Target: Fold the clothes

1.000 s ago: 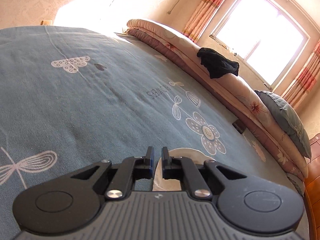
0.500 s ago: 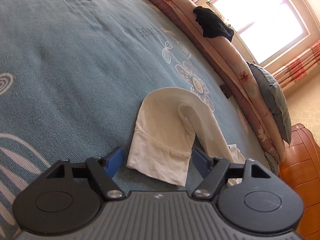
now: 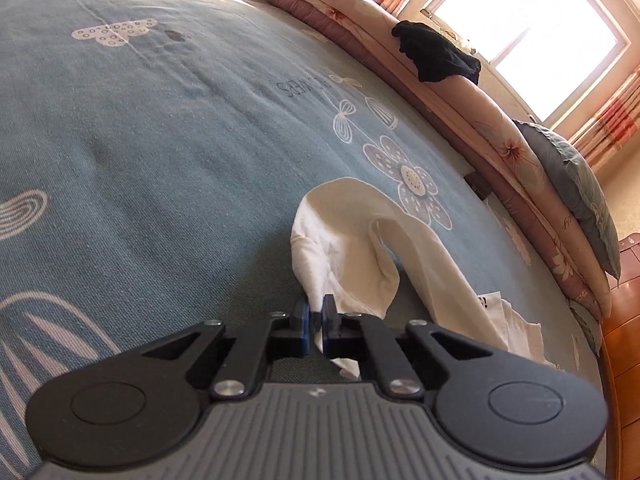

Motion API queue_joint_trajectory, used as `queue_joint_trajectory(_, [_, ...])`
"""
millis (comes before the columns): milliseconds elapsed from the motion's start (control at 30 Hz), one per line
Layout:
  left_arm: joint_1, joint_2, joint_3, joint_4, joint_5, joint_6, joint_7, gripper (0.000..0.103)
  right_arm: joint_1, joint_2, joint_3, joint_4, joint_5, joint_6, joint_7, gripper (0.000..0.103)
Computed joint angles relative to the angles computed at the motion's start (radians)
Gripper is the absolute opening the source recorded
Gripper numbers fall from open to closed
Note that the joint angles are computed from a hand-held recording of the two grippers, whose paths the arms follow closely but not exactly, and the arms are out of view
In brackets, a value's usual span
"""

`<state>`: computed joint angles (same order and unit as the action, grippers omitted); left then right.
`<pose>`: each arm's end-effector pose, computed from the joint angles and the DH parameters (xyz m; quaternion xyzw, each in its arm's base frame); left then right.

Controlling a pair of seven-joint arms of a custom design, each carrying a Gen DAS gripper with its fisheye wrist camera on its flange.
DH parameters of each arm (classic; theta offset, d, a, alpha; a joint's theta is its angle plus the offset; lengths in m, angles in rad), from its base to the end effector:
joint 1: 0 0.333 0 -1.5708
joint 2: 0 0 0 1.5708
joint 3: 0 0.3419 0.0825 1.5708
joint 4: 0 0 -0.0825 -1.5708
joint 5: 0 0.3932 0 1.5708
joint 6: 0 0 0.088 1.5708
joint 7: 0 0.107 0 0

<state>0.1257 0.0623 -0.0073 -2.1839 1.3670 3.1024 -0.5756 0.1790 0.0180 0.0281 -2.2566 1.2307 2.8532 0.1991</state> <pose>0.5646 -0.0154 0.4319 -0.8551 0.2902 -0.3781 0.2040 0.5494 0.0634 0.4129 -0.7845 0.4805 -0.1644 0.3559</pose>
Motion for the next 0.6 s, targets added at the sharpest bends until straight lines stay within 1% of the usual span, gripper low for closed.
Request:
queue_joint_trajectory(133, [0.017, -0.062, -0.002, -0.031, -0.066, -0.061, 0.083, 0.003, 0.002, 0.001, 0.001, 0.0, -0.009, 0.005, 0.009, 0.103])
queue_joint_trajectory(267, [0.044, -0.107, -0.009, -0.051, -0.112, -0.086, 0.142, 0.003, 0.002, 0.003, 0.002, 0.001, -0.023, 0.006, 0.021, 0.103])
queue_joint_trajectory(467, [0.078, -0.17, -0.025, -0.085, -0.154, -0.105, 0.208, 0.003, 0.004, 0.005, 0.004, 0.002, -0.031, 0.015, 0.029, 0.103])
queue_joint_trajectory(600, [0.1, -0.202, -0.033, -0.107, -0.185, -0.098, 0.239, 0.003, 0.005, 0.004, 0.005, 0.0, -0.029, 0.018, 0.027, 0.103])
